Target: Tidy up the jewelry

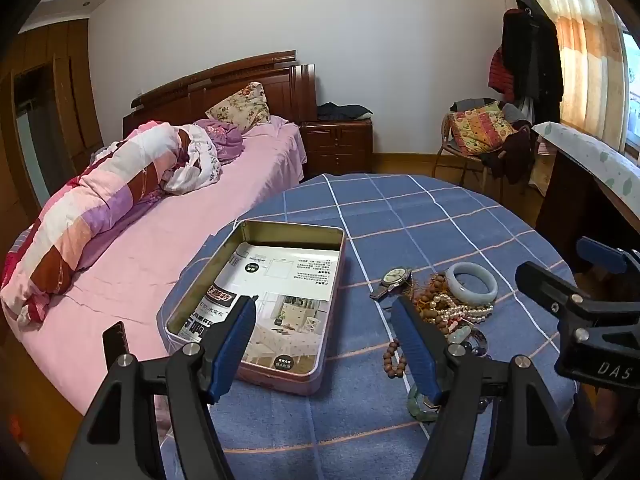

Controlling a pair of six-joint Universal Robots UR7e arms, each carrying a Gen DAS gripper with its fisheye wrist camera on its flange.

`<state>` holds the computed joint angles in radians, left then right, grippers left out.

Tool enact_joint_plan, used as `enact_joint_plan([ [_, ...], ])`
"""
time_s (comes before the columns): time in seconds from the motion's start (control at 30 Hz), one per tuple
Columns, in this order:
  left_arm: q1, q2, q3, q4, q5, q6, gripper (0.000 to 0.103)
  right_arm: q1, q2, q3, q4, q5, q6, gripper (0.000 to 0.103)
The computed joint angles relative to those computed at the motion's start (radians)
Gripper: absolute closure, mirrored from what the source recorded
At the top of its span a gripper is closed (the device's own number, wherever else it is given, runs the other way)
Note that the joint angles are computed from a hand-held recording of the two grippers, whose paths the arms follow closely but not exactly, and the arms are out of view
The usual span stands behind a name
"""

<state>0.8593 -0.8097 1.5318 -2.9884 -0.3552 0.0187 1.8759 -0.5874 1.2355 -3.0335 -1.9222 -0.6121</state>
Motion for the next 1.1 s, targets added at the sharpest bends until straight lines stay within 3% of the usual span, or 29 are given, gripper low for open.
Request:
enact_joint_plan([
  [0.17,-0.005,0.003,0.005,-0.025,0.006,0.020,0.033,0.011,0.011,0.000,0.004,-0.040,-0.035,0.000],
  [0.33,-0.004,-0.007,0.005,0.021,0.006,-0.019,0.033,0.005,0.001,0.006,0.014,-0.020,-0.019,0.000],
  [1.1,0.005,0.009,0.003,-0.003,0.020,0.001,0.033,0.004,0.001,0.011,0.001,-0.016,-0.011,0.000],
])
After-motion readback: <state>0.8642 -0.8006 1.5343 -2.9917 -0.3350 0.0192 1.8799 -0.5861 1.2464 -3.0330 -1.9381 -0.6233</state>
